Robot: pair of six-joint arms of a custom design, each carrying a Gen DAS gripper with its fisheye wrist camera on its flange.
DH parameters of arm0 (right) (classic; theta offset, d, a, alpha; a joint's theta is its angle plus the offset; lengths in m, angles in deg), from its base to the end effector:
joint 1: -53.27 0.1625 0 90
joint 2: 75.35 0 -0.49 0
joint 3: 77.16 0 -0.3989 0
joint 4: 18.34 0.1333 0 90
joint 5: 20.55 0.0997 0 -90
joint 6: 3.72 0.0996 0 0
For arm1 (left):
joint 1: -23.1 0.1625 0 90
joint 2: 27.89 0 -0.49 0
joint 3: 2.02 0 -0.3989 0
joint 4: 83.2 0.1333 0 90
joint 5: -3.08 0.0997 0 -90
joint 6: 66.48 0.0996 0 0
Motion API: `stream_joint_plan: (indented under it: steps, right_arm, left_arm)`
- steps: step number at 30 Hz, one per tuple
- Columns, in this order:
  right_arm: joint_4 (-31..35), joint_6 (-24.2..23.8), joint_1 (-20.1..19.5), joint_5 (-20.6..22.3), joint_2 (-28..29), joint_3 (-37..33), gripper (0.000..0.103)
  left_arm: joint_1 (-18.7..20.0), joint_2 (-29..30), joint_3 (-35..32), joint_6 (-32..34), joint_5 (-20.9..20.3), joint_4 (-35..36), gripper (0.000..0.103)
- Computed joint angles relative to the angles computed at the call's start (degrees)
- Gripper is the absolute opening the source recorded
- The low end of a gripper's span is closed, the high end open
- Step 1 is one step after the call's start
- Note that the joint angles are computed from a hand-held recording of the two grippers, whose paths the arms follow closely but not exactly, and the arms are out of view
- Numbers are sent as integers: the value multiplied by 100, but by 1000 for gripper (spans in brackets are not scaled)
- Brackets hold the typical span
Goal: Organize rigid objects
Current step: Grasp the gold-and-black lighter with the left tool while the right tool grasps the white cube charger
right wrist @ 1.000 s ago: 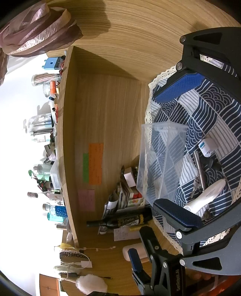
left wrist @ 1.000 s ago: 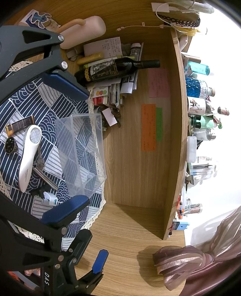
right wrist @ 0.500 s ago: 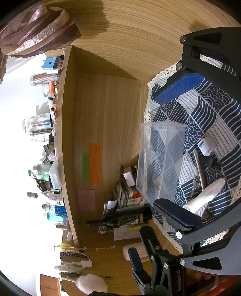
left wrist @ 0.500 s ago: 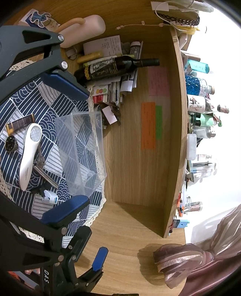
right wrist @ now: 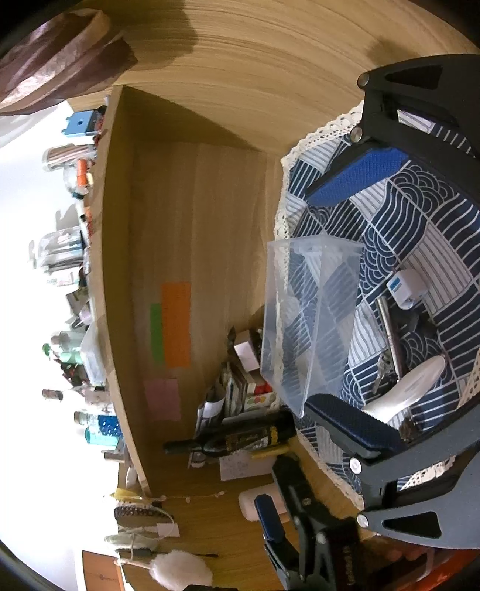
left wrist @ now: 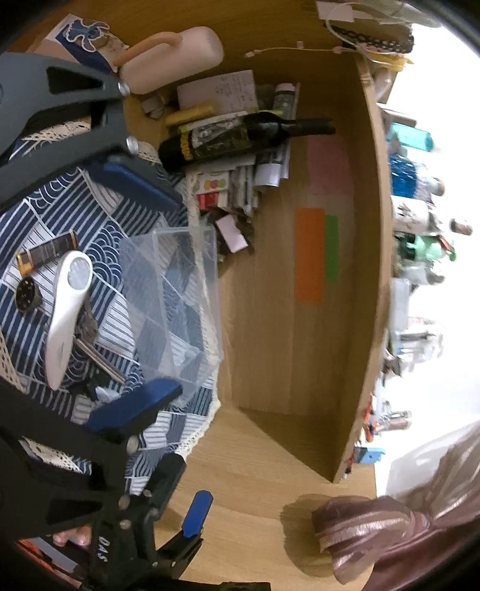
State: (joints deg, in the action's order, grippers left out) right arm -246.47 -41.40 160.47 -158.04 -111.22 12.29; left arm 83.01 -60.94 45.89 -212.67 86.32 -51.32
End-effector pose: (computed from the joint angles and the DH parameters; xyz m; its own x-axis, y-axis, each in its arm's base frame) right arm 0.2673 -0.6609 0.2215 -0.6654 0.3412 0.6639 -0.5494 0.3782 -0.7451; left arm -0.2713 -0.7575 0.1871 -0.5444 0.7063 -0.4526 0.8040 0.2854 -0.5217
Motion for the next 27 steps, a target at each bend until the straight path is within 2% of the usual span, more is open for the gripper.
stream_joint_plan:
  steps: [3,6,11,14,21,25,27]
  right_arm:
    - [138,144,-56,-75,-22,44,87]
    - [379,368,-132,-155,-75,138,78]
    - [1052,1025,-314,-241,-212,356,63]
    - [1507,1492,-427,-229,-301,495,58]
    - [2234,2182,-585,-117,-419,690,54]
    - [2482,2308,-639,-68,-395,633,54]
    - [2613,2377,-669,-50,-383,588,54]
  left_arm:
    - [75,143,-260,-63,-173,212,84]
    - [151,369,-631,-118,-481,542,75]
    - [284,915,-1480,-341,-967,1415,62]
    - [379,1211,-1931,-510,-1067,1927,56]
    - [457,1526,-2170,-698,-1240,2413,52]
    - [477,1738,-2399,-730,-1398,2652,50]
    - [485,1692,-2247,-667,-1427,2503,50]
